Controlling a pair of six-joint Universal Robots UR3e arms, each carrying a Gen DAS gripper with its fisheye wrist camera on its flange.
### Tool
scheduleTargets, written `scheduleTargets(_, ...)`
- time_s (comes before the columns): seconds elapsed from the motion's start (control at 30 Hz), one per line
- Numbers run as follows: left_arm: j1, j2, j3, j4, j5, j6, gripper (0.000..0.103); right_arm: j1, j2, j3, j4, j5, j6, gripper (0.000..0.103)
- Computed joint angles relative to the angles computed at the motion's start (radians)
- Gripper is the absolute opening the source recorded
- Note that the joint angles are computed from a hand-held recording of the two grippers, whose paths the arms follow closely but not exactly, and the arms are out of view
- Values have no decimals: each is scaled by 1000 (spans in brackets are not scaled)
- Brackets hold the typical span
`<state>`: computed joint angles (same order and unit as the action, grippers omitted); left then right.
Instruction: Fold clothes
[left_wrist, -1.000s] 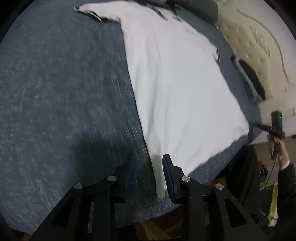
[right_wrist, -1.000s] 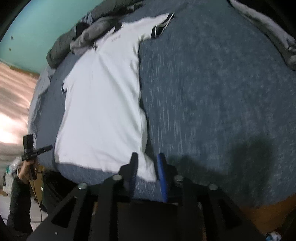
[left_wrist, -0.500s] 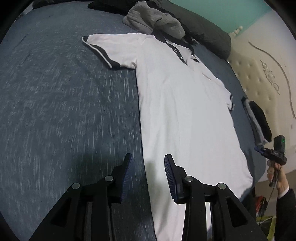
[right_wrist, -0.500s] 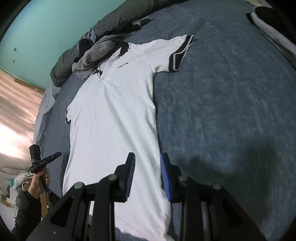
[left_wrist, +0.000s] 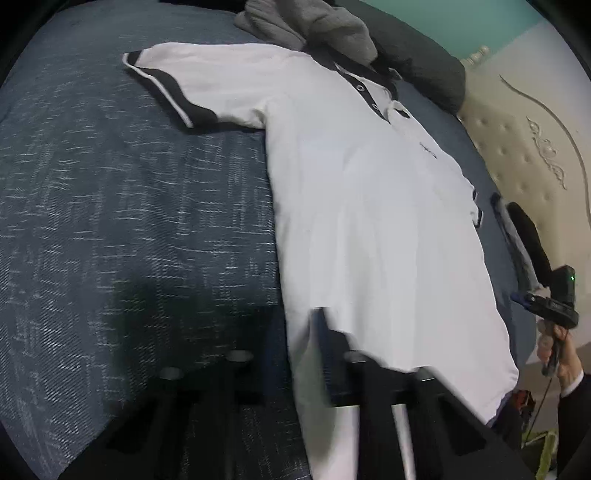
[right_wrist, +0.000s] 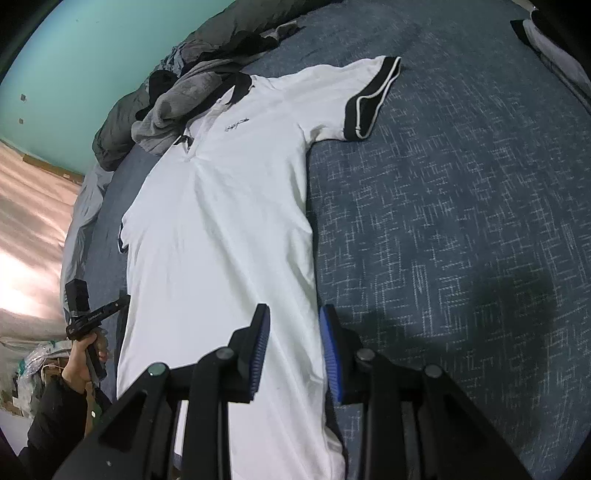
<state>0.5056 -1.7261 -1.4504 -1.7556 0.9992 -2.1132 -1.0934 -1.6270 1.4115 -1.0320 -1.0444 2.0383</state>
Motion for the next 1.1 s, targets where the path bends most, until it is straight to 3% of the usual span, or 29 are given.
scheduleTargets(0.3, 71, -16, 55, -17, -31, -3, 2, 9, 15, 15, -39, -2, 22, 28)
scheduleTargets(0.5, 56, -19, 36, 5, -6, -2, 3, 24, 39, 16, -95, 8, 73, 28)
scheduleTargets(0.53, 55, -17, 32, 9, -5, -2, 3, 33, 46, 16, -113, 7, 88, 30)
scheduleTargets(0.6, 59, -18, 28, 9, -7, -1, 3, 48, 57, 24, -155, 6, 126, 44)
scheduleTargets(0.63, 60, -18, 26, 10, -5, 2, 3, 55, 62, 28, -176, 5, 145, 44)
scheduleTargets(1.03, 45, -12, 7, 38, 14, -14, 3, 221, 183, 42, -451, 92, 366, 44)
scheduleTargets(1.1, 45, -10, 3, 42, 15, -12, 3, 247, 211, 36, -482, 98, 391, 35)
